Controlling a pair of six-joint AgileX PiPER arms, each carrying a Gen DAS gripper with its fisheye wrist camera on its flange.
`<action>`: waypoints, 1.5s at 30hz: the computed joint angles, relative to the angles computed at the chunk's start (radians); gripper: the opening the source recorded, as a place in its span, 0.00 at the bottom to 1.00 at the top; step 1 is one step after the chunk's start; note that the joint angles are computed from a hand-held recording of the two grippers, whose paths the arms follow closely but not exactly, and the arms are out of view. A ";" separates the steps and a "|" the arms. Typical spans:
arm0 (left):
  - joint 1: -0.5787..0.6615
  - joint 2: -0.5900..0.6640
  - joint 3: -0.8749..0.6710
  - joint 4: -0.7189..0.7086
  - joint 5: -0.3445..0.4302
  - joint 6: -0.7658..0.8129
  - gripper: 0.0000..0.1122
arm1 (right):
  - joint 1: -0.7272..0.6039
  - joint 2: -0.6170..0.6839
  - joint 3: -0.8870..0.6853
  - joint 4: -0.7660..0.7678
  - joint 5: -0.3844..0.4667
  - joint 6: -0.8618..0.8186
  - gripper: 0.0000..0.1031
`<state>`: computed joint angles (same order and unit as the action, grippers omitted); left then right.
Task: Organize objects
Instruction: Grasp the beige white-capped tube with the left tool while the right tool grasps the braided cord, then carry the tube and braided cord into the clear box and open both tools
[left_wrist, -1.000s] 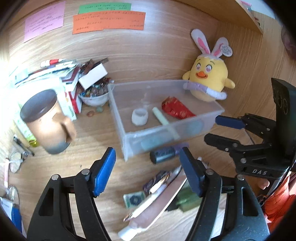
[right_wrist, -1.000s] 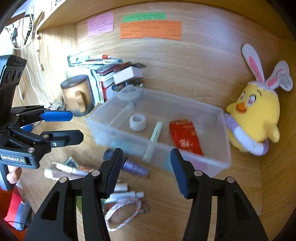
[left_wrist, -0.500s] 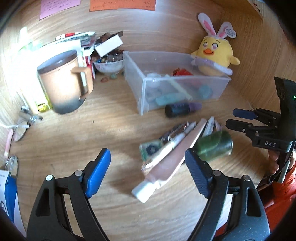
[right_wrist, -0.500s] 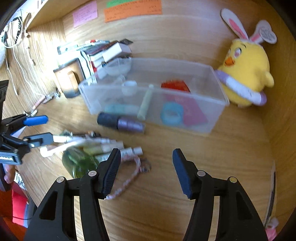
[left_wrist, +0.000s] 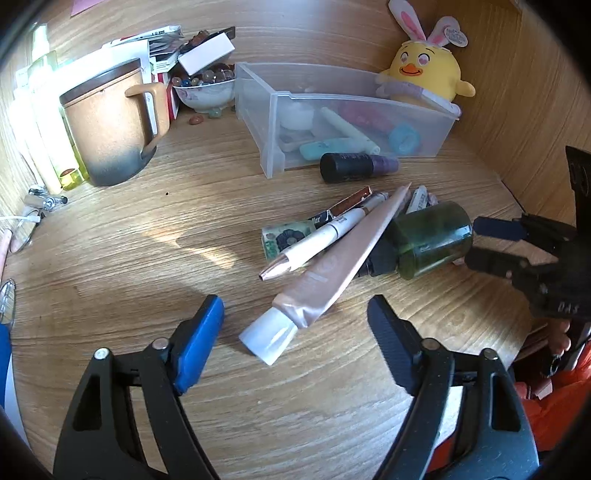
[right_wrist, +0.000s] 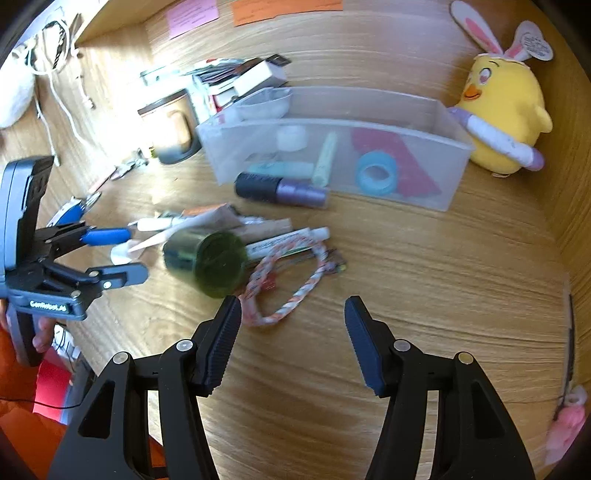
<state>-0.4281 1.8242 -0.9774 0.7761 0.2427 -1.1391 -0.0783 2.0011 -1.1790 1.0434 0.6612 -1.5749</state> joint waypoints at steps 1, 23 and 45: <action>-0.010 0.006 -0.006 0.056 0.018 -0.057 0.64 | 0.008 0.000 0.007 0.010 -0.009 -0.012 0.53; -0.034 0.027 -0.029 0.154 0.001 -0.139 0.17 | 0.023 0.040 0.005 0.096 -0.055 -0.098 0.14; -0.071 -0.051 -0.056 0.402 0.005 -0.384 0.17 | -0.036 -0.025 0.001 0.238 0.014 -0.140 0.13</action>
<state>-0.4993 1.7735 -1.0331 1.1782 0.2473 -1.5229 -0.1142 1.9758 -1.1781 1.2814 0.6753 -1.7149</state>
